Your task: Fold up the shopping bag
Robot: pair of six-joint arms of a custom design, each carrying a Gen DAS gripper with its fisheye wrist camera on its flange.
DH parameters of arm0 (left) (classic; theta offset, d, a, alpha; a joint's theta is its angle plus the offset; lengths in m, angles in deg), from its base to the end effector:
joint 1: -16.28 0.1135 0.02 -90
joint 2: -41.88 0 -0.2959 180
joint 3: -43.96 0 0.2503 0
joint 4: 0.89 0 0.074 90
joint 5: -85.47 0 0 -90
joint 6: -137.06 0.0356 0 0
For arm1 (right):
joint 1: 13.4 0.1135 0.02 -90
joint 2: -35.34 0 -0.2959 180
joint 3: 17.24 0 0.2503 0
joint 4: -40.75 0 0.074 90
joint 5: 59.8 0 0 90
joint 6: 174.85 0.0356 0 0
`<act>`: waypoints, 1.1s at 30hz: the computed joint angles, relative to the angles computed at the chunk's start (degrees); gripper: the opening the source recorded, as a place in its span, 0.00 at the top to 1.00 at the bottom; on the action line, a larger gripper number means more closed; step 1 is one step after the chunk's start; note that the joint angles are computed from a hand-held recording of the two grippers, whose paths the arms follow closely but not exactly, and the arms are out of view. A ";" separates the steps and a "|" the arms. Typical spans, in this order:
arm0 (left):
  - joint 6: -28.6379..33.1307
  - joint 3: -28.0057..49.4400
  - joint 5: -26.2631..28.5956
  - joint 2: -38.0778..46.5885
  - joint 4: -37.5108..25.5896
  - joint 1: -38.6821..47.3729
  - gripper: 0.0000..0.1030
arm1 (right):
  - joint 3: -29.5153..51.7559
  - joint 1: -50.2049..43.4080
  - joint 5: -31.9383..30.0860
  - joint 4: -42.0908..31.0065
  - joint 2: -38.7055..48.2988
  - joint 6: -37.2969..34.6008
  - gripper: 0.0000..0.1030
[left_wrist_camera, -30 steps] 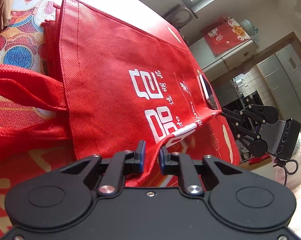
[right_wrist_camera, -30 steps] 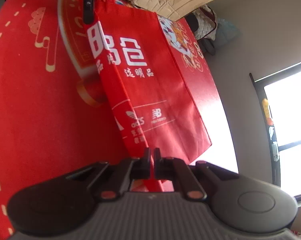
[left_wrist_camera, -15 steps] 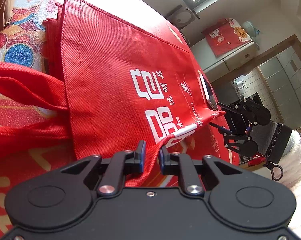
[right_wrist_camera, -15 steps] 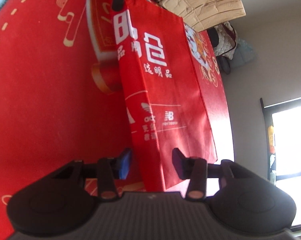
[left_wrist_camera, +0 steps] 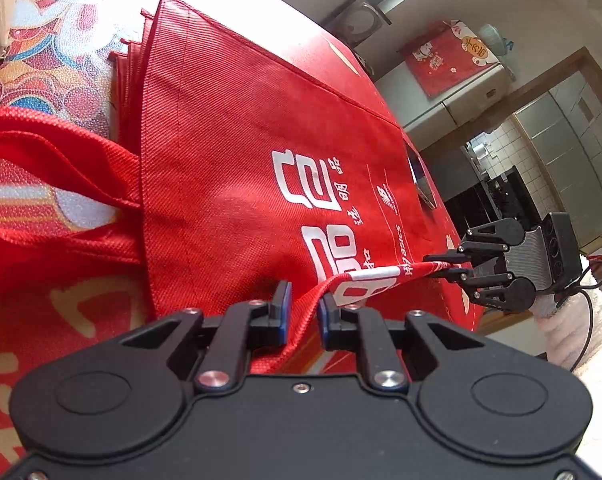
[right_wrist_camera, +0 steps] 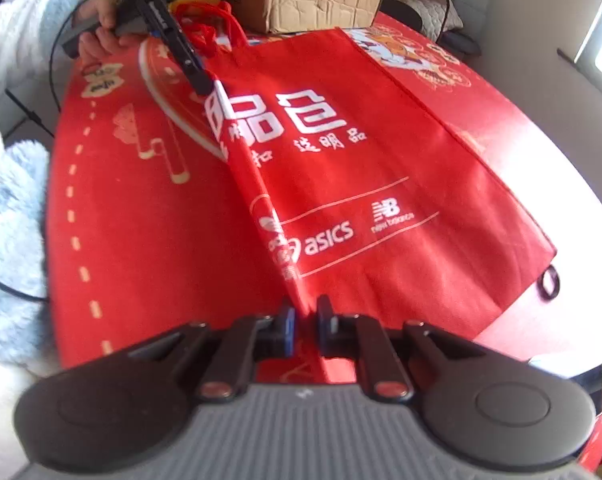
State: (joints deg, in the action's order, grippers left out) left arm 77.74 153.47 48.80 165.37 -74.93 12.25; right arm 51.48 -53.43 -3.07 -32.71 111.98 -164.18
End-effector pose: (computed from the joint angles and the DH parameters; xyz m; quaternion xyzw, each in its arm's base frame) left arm 0.4264 -0.0587 0.2046 0.2739 0.8505 -0.4331 0.1184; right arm 0.1773 -0.1234 0.2643 -0.3415 0.8926 0.0820 0.2828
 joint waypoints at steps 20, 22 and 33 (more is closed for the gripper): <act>1.76 -1.25 -0.17 -0.35 -2.27 -0.49 0.85 | 6.81 -13.12 -19.10 -13.71 21.79 28.72 0.85; 1.52 -1.43 -0.24 -0.57 -2.15 -0.61 0.84 | 4.77 -8.89 -14.55 -4.99 13.65 45.64 0.85; 4.17 -2.40 -0.14 -1.05 -2.01 -0.38 0.84 | 7.48 21.99 23.77 5.76 4.19 74.86 0.76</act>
